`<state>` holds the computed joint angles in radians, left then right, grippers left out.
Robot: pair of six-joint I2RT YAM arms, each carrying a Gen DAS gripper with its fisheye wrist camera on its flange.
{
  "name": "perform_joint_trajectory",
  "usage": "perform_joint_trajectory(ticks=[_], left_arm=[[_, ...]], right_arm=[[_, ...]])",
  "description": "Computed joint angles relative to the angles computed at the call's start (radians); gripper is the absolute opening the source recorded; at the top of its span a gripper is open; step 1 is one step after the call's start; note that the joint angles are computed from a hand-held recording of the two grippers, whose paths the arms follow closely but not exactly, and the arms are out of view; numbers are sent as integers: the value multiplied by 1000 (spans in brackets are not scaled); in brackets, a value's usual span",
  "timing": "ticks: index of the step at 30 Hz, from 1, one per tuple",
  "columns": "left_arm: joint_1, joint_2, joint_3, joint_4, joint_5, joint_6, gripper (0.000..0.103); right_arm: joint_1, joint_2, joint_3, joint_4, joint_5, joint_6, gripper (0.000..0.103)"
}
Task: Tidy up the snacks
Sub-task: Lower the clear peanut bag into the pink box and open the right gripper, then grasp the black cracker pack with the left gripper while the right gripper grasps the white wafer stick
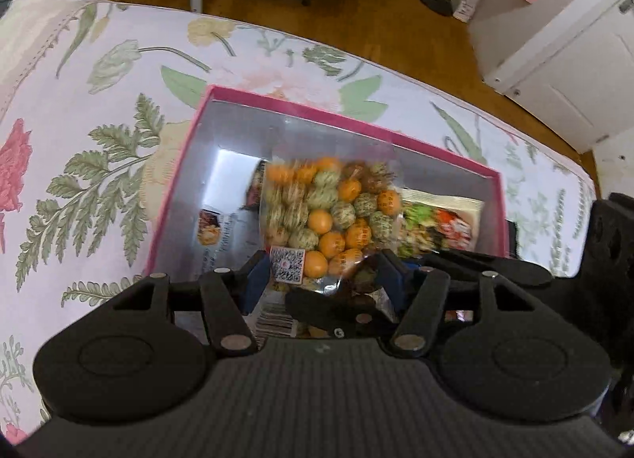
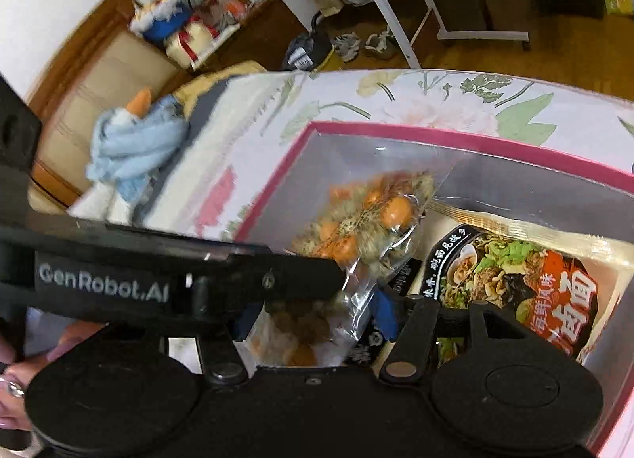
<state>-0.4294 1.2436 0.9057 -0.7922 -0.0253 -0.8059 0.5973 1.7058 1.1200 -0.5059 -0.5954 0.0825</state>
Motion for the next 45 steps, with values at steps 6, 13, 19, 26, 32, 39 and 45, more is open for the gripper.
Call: perform_joint_trajectory(ticks=[6, 13, 19, 26, 32, 39, 45], left_arm=[[-115, -14, 4, -29, -210, -14, 60], [-251, -43, 62, -84, -230, -62, 60], [-398, 14, 191, -115, -244, -104, 60], [-500, 242, 433, -108, -223, -41, 60], [-518, 528, 698, -138, -173, 88, 60], [-494, 918, 1093, -284, -114, 378, 64], [-479, 1212, 1437, -429, -173, 685, 64]], right_arm=[[-45, -110, -59, -51, 14, -105, 71], [-301, -346, -90, -290, -60, -324, 71], [-609, -423, -23, -519, -100, -575, 71], [-914, -375, 15, -650, -130, -834, 71], [-1055, -319, -118, -532, -101, -887, 71], [-1074, -220, -295, -223, -98, -816, 71], [-1029, -127, -370, 17, -113, -611, 71]])
